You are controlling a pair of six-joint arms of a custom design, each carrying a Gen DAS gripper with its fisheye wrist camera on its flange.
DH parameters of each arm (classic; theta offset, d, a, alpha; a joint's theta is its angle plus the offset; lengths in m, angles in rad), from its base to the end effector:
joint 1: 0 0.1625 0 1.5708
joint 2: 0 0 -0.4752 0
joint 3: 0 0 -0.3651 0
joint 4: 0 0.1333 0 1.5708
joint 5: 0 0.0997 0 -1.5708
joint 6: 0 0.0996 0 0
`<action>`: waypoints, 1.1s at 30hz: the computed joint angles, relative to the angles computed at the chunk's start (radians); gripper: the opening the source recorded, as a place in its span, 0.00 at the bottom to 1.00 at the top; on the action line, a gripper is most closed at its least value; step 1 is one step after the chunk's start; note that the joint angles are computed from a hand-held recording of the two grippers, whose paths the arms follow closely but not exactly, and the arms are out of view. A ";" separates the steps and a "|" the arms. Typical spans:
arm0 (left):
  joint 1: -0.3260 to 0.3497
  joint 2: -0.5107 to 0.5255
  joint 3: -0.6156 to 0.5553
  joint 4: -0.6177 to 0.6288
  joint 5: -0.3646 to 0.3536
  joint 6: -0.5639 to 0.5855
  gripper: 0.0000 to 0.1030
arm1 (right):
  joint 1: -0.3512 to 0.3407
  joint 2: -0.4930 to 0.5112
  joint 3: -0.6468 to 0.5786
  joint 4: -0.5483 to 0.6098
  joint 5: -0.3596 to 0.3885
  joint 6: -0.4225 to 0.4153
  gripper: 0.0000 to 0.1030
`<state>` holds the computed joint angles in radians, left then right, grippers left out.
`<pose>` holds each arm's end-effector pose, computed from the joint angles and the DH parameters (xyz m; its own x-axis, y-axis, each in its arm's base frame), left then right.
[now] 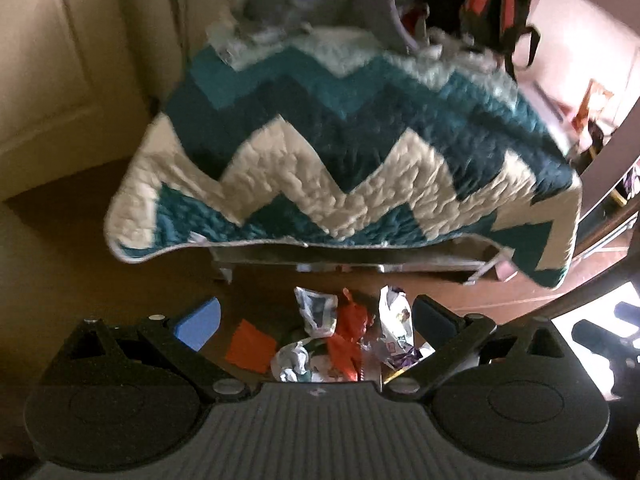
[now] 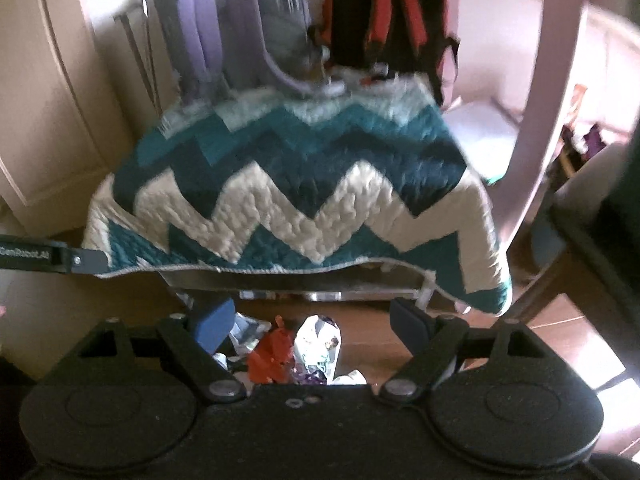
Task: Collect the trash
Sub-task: 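Lower the left gripper onto the white plastic bag and close it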
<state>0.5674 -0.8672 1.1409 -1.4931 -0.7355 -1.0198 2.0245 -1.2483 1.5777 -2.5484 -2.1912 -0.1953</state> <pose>-0.5039 -0.5668 0.3291 -0.7507 -0.0619 -0.6577 0.2907 0.8631 -0.4129 0.3415 -0.5283 0.4907 -0.8005 -0.1794 0.5718 -0.5145 0.6949 -0.5023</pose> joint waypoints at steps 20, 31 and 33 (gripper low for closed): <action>0.265 0.154 0.095 -0.226 -0.125 0.158 1.00 | -0.260 0.328 -0.188 0.261 0.167 0.135 0.80; 0.382 0.255 0.047 -0.259 -0.210 0.179 0.99 | -0.318 0.398 -0.152 0.245 0.154 0.133 0.79; 0.399 0.260 0.045 -0.273 -0.226 0.162 0.97 | -0.316 0.405 -0.142 0.242 0.155 0.083 0.79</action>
